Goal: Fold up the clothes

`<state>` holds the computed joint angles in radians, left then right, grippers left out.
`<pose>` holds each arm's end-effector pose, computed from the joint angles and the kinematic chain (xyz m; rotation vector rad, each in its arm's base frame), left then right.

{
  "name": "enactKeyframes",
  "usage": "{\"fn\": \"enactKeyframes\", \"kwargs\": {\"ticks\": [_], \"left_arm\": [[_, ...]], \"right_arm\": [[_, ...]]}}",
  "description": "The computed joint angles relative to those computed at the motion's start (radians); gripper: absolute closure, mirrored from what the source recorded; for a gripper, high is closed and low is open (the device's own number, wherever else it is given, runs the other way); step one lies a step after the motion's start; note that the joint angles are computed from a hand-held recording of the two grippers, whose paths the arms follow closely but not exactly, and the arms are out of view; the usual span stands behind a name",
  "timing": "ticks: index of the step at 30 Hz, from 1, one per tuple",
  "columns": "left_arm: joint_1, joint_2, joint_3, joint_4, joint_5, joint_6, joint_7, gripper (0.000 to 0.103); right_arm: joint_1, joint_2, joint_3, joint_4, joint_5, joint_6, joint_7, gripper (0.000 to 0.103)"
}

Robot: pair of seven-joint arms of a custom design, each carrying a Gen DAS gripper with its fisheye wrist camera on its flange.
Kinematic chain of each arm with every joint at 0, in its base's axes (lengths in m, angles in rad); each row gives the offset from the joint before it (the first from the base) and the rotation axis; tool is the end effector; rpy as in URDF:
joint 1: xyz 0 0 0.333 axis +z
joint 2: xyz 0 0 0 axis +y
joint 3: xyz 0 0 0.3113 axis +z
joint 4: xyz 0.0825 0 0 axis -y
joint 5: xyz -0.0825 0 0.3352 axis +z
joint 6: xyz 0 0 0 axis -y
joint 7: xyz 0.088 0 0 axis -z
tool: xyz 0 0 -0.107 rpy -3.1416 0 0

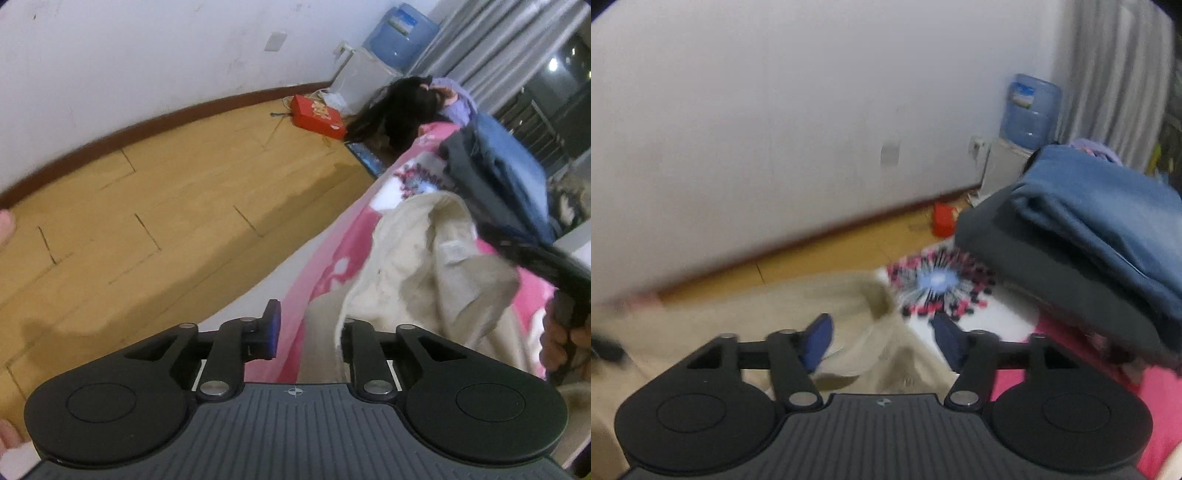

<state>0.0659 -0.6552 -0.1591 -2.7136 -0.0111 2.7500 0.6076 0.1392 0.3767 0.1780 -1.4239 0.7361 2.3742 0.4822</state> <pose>0.3460 -0.0384 0.5167 -2.5697 0.9293 -0.9063 0.6392 0.1934 0.5604 -2.1687 0.6602 -0.2744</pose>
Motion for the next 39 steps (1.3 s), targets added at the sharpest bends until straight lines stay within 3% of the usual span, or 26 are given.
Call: {"fn": "enactKeyframes", "kwargs": {"ticks": [4,6,8,12,17,21,23,25,27,30,33,36,39], "left_arm": [[-0.032,0.005,0.035,-0.030,-0.047,0.102,0.003,0.081],[-0.080,0.003,0.083,-0.046,-0.097,0.149,0.029,0.080],[-0.164,-0.006,0.168,-0.069,-0.181,0.196,0.073,0.078],[-0.409,-0.043,0.427,-0.110,-0.391,0.266,0.208,0.078],[-0.523,-0.076,0.562,-0.102,-0.541,0.249,0.285,0.078],[-0.498,-0.085,0.565,-0.054,-0.574,0.123,0.319,0.075],[-0.420,-0.061,0.522,0.008,-0.525,-0.019,0.305,0.066],[-0.298,-0.008,0.450,0.137,-0.376,-0.259,0.283,0.064],[-0.220,0.015,0.387,0.226,-0.273,-0.379,0.286,0.064],[-0.128,-0.015,0.286,0.274,-0.173,-0.433,0.293,0.063],[-0.085,-0.081,0.195,0.249,-0.142,-0.406,0.326,0.059],[-0.117,-0.143,0.152,0.178,-0.189,-0.353,0.384,0.050],[-0.160,-0.179,0.126,0.094,-0.248,-0.332,0.401,0.048]], "right_arm": [[-0.080,0.025,0.007,0.101,0.189,-0.099,0.163,0.033],[-0.125,0.045,0.004,0.150,0.269,-0.152,0.267,0.033],[-0.174,0.031,-0.003,0.136,0.347,-0.180,0.354,0.033],[-0.286,-0.039,-0.037,0.018,0.512,-0.273,0.382,0.033],[-0.389,-0.197,-0.171,-0.223,0.582,-0.411,0.312,0.033],[-0.440,-0.307,-0.299,-0.390,0.523,-0.479,0.293,0.033],[-0.460,-0.346,-0.351,-0.448,0.462,-0.499,0.303,0.032],[-0.479,-0.389,-0.392,-0.500,0.393,-0.521,0.312,0.032],[-0.489,-0.433,-0.421,-0.550,0.343,-0.531,0.300,0.032],[-0.488,-0.496,-0.451,-0.625,0.311,-0.551,0.245,0.032],[-0.463,-0.562,-0.461,-0.695,0.300,-0.555,0.183,0.032],[-0.436,-0.623,-0.470,-0.751,0.263,-0.586,0.162,0.032],[-0.425,-0.671,-0.477,-0.825,0.198,-0.610,0.243,0.033]]}}
